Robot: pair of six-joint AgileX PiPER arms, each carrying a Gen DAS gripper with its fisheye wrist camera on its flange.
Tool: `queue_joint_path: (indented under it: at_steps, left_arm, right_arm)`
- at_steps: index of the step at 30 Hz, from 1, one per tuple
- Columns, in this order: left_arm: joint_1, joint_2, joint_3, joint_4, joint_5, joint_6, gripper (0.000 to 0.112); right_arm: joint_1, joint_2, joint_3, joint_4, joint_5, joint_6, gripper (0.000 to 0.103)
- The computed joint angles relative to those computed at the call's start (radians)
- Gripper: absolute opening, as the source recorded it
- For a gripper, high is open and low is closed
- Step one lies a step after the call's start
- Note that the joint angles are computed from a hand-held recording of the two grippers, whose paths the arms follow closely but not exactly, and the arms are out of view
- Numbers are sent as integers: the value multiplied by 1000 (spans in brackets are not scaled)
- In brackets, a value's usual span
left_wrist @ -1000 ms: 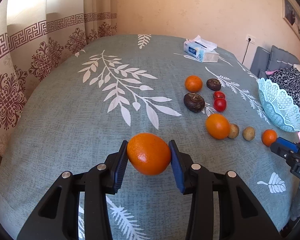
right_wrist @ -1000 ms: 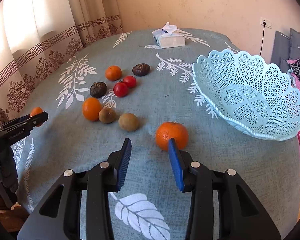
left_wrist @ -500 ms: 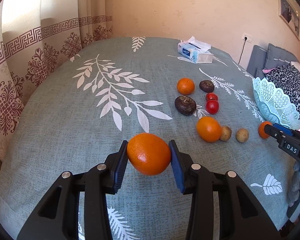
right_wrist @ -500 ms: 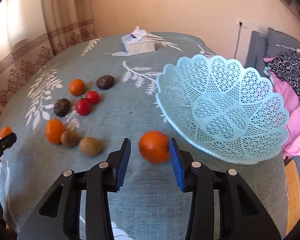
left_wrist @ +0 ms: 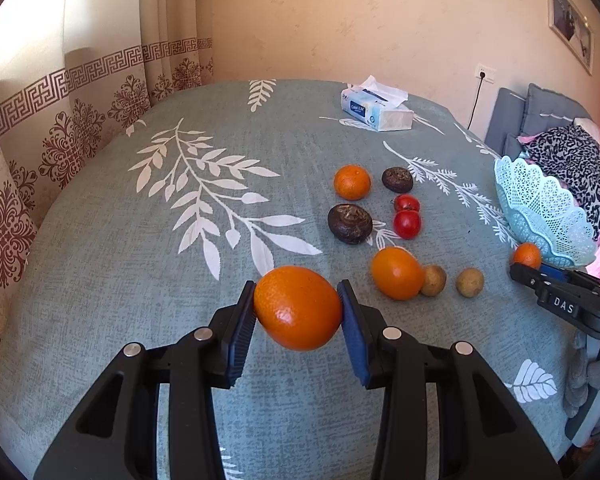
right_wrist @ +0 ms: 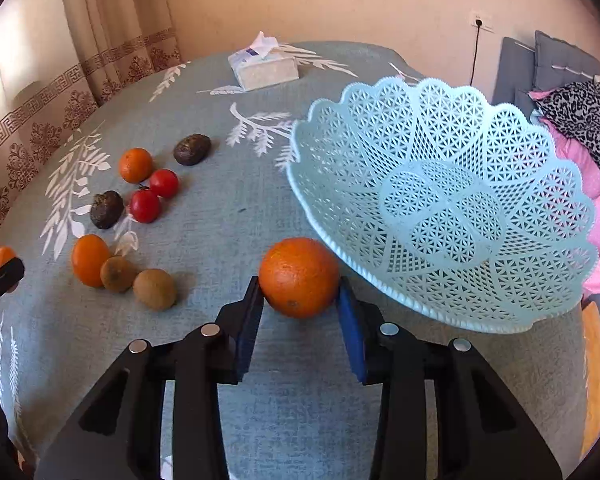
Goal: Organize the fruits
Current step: 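Carry both oranges over the blue basket and open both tools to drop them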
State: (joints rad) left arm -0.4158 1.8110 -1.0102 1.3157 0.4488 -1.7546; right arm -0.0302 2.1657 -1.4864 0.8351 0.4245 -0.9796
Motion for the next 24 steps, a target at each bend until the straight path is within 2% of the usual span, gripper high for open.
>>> queue_joint_path:
  at_steps: [5, 7, 13, 24]
  left_arm:
    - [-18, 19, -55, -34, 10, 62, 41]
    - [-27, 29, -81, -48, 16, 89, 41]
    - [-54, 73, -188, -136, 22, 219, 41]
    - [-100, 215, -463, -368, 57, 529, 41]
  right_arm:
    - [-4, -88, 86, 175, 17, -196, 38]
    - [-9, -107, 95, 209, 22, -226, 38]
    - [-25, -153, 127, 341, -67, -350, 38]
    - [-77, -69, 17, 182, -154, -149, 38]
